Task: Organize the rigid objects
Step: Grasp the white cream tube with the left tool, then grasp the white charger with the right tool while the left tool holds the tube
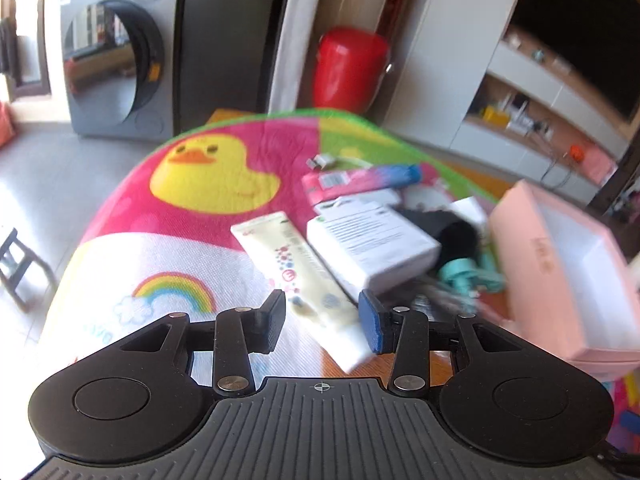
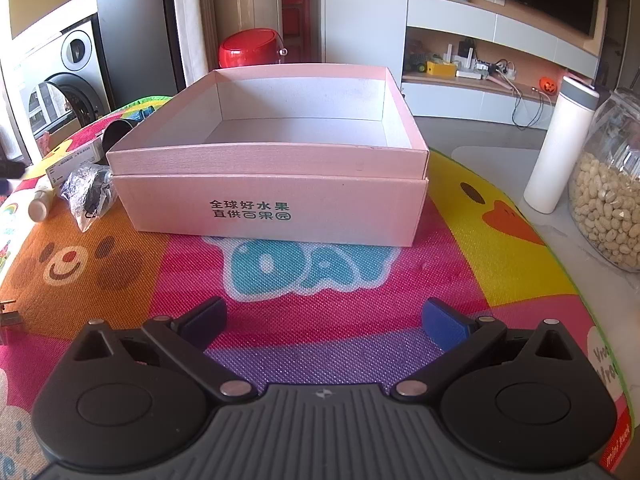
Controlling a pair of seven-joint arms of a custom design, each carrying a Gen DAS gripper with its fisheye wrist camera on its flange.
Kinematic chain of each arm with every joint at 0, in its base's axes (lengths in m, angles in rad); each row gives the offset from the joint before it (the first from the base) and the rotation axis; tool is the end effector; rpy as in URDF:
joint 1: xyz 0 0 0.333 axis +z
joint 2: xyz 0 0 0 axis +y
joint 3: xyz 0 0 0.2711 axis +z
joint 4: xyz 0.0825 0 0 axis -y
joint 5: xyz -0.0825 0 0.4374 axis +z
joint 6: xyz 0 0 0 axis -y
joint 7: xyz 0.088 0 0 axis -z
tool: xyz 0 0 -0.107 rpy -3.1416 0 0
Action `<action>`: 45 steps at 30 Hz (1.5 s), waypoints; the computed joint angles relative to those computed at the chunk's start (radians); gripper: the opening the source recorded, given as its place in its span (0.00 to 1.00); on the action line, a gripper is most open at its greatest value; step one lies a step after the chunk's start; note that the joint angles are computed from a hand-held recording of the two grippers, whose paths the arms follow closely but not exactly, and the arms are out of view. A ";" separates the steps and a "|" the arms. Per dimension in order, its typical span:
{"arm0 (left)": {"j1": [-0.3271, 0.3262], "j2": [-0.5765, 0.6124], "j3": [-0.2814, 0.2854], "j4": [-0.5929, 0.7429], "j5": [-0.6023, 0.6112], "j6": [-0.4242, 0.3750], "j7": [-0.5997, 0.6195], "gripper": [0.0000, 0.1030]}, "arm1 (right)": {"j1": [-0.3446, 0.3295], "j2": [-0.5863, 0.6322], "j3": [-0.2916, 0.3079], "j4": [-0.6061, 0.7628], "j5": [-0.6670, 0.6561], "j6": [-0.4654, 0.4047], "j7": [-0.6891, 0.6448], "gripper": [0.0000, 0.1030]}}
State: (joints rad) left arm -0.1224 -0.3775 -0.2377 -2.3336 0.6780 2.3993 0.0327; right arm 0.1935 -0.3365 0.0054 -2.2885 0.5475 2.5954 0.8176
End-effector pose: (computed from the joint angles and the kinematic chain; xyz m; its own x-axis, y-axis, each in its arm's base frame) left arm 0.5065 -0.1886 0.4648 0.6164 -0.7597 0.2073 -0.4923 -0.5772 -0.6515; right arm 0.5496 0.1005 0.4945 0.5497 -0.8351 -0.0198 -0.6174 -0.3902 -0.6831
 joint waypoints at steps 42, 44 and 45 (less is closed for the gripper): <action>-0.236 -0.331 -0.085 -0.326 -0.087 0.101 0.122 0.25 | 0.109 -0.282 -0.067 -0.068 0.234 -0.453 -0.441 0.19; -0.241 -0.292 -0.083 -0.304 -0.085 0.150 0.138 0.25 | 0.077 -0.294 -0.081 -0.072 0.234 -0.449 -0.433 0.19; -0.241 -0.269 -0.087 -0.286 -0.084 0.160 0.148 0.25 | 0.064 -0.303 -0.084 -0.082 0.237 -0.431 -0.434 0.19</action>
State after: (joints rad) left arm -0.3633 -0.6467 -0.3245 -2.6199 0.5940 2.5594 0.1803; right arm 0.2570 -0.6400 -0.0782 -2.3707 0.7841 2.1642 0.3838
